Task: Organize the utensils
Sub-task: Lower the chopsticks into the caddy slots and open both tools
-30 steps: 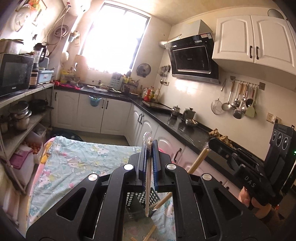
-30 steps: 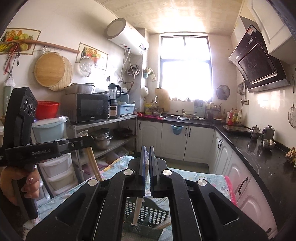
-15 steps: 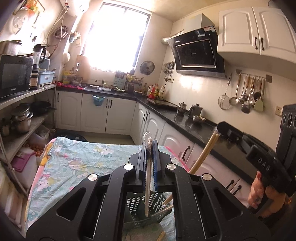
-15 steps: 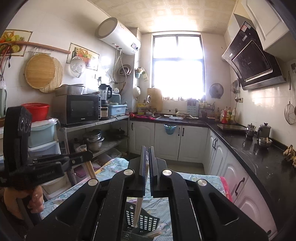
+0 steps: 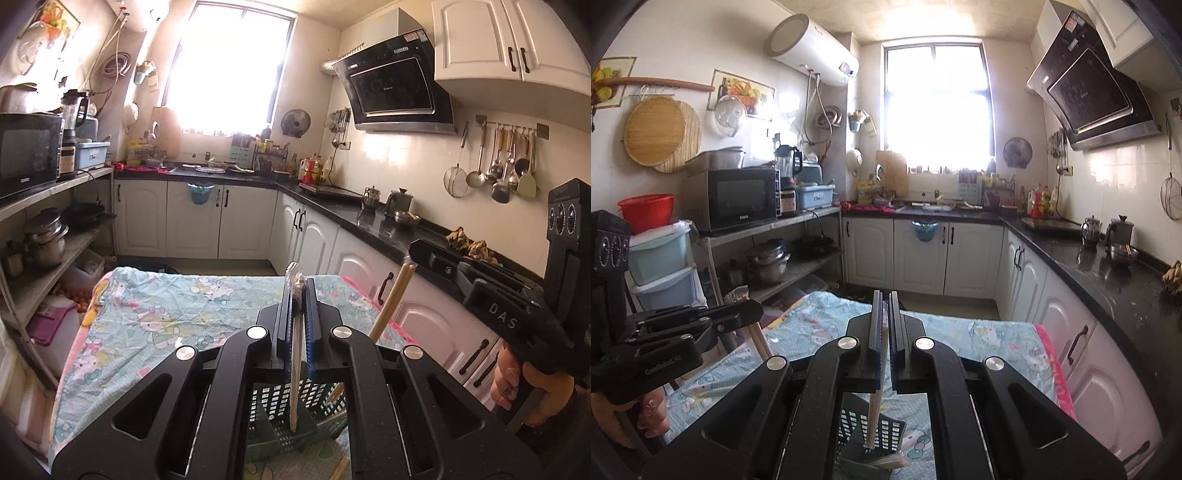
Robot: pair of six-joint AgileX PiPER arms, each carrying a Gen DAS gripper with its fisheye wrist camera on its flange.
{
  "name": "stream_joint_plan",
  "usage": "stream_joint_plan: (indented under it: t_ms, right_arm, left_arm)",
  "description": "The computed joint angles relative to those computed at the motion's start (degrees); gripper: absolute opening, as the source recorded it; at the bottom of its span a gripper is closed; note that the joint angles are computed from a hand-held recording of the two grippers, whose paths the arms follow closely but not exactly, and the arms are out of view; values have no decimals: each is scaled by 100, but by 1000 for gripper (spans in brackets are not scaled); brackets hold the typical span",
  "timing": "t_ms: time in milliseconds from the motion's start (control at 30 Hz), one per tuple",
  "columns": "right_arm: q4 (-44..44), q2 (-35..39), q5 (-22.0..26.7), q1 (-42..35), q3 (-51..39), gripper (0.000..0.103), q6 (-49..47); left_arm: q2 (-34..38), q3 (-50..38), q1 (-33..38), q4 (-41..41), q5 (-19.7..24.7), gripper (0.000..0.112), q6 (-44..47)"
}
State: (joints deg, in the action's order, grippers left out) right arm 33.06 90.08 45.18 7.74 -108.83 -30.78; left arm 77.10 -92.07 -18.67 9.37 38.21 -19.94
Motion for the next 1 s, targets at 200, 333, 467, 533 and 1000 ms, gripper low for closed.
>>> stream_joint_plan:
  t_ms: [200,333,467,533,1000]
  right_arm:
    - [-151,-8,-182,116,327,3,17]
    - [-280,-19,-305,193,529,3,64]
    - [-496,-25,-434,319,722,3,163]
    - [-590,-14,-473,365,798,4,223]
    - [-697,-46,-460,319,1140,37,413]
  left_arm:
    - [36,215,18,-44,-130,3,-25]
    - [29,384,20,-59,-201,3,-66]
    - [38,546,38,-92,-246,3,-114]
    - [31,624,61,-136,-276,3,-112]
    - [-58,938,145,-272,-316,20,-171]
